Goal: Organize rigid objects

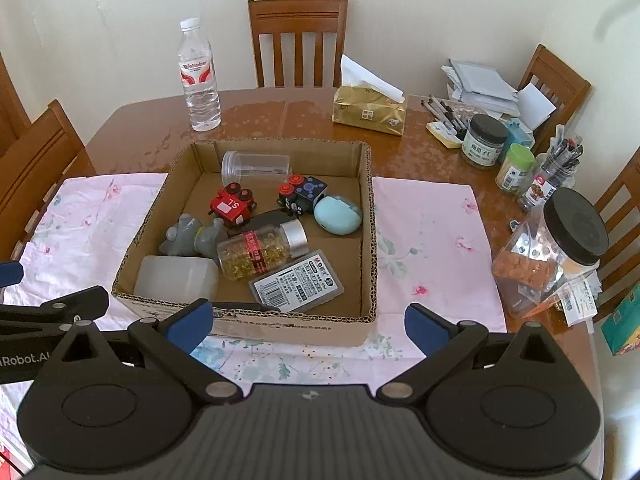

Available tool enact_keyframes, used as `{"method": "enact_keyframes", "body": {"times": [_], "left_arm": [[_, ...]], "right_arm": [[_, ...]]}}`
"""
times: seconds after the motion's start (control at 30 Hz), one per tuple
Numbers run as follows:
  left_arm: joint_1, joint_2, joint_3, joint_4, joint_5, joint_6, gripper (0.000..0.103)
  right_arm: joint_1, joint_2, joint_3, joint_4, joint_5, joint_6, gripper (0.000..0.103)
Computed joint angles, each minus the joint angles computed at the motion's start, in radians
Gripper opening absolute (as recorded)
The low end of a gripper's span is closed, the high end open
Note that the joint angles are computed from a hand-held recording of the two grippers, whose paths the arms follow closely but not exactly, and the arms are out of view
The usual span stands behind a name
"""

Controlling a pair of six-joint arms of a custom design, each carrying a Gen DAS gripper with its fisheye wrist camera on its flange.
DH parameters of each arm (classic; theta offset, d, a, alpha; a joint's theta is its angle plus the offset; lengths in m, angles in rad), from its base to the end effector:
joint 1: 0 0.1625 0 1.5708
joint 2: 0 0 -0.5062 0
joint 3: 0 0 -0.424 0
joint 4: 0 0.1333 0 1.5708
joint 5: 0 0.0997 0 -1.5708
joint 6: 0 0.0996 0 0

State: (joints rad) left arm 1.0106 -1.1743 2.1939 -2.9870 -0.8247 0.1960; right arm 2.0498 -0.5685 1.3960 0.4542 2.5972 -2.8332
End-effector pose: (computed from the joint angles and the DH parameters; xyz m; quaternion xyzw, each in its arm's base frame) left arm -0.1155 -0.5623 0.2393 0.2703 0.8750 -0.2451 0.3182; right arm 0.3343 -0.5393 0.0450 0.0030 -0.8650 0.3023 0.4005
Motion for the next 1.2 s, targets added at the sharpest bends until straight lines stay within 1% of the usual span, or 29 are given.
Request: {"method": "enact_keyframes", "body": {"times": [0.33,0.5,0.97,1.2], "left_arm": [[0.003,-0.007,-0.001,0.0,-0.006,0.011,0.102],[0.001,-0.003,-0.007,0.01,0.004,0.008,0.102],[-0.003,0.001,-0.02,0.026,0.023,-0.008,0.102],[-0.004,0.0,-0.021,0.028,0.022,-0.01,0.102]], "right_arm": [[0.007,0.009,-0.009,0.004,0.011,0.007,0.103],[0.006,0.009,-0.011,0.006,0.018,0.014,0.103],[0.003,0.004,-0.014,0.001,0.024,0.003,0.103],[0.004,0.003,-0.013,-0.002,0.025,-0.003,0.103]]}}
